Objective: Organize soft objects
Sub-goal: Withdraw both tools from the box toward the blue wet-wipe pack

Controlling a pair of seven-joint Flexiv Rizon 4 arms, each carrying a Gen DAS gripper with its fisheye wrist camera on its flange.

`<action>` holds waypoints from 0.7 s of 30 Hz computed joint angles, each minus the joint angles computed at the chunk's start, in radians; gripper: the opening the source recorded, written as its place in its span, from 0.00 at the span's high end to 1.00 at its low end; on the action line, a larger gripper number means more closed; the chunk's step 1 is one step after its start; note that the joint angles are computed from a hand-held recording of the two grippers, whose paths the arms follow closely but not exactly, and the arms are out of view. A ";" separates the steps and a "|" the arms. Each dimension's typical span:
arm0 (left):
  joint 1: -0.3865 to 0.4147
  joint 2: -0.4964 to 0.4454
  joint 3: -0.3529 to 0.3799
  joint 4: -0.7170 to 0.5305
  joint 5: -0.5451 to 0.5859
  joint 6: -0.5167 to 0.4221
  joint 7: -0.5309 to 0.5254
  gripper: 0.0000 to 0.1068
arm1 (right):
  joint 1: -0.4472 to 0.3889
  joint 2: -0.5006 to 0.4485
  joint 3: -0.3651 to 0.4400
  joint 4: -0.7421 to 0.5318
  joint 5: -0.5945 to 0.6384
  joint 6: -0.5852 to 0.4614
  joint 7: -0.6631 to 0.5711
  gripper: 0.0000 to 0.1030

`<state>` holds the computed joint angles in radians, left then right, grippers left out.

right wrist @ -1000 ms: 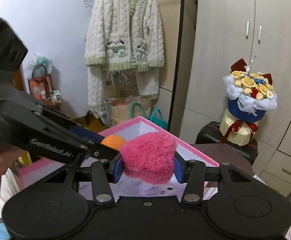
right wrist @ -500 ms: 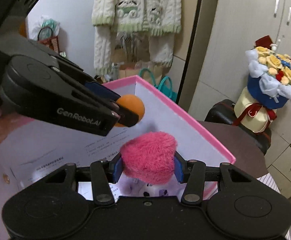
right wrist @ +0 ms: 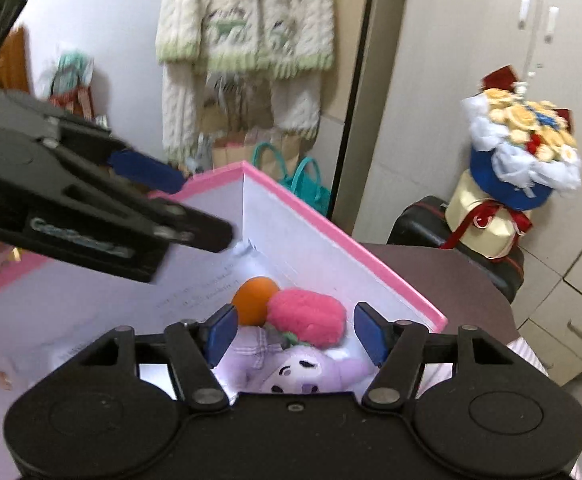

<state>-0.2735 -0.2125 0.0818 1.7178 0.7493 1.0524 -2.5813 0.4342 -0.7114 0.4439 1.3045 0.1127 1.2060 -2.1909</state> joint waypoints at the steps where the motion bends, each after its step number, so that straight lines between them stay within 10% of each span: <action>1: -0.001 0.021 -0.002 0.020 -0.007 0.005 0.011 0.41 | -0.022 0.016 0.022 0.020 0.026 0.009 -0.006 0.33; 11: 0.030 0.199 -0.087 0.182 -0.123 0.033 0.138 0.36 | -0.197 0.232 0.155 0.209 0.335 -0.012 -0.059 0.33; 17: 0.044 0.292 -0.142 0.292 -0.290 0.113 0.292 0.34 | -0.239 0.384 0.151 0.311 0.497 -0.059 -0.133 0.33; 21: 0.056 0.323 -0.219 0.280 -0.210 0.049 0.240 0.34 | -0.236 0.481 0.109 0.389 0.544 -0.081 -0.147 0.33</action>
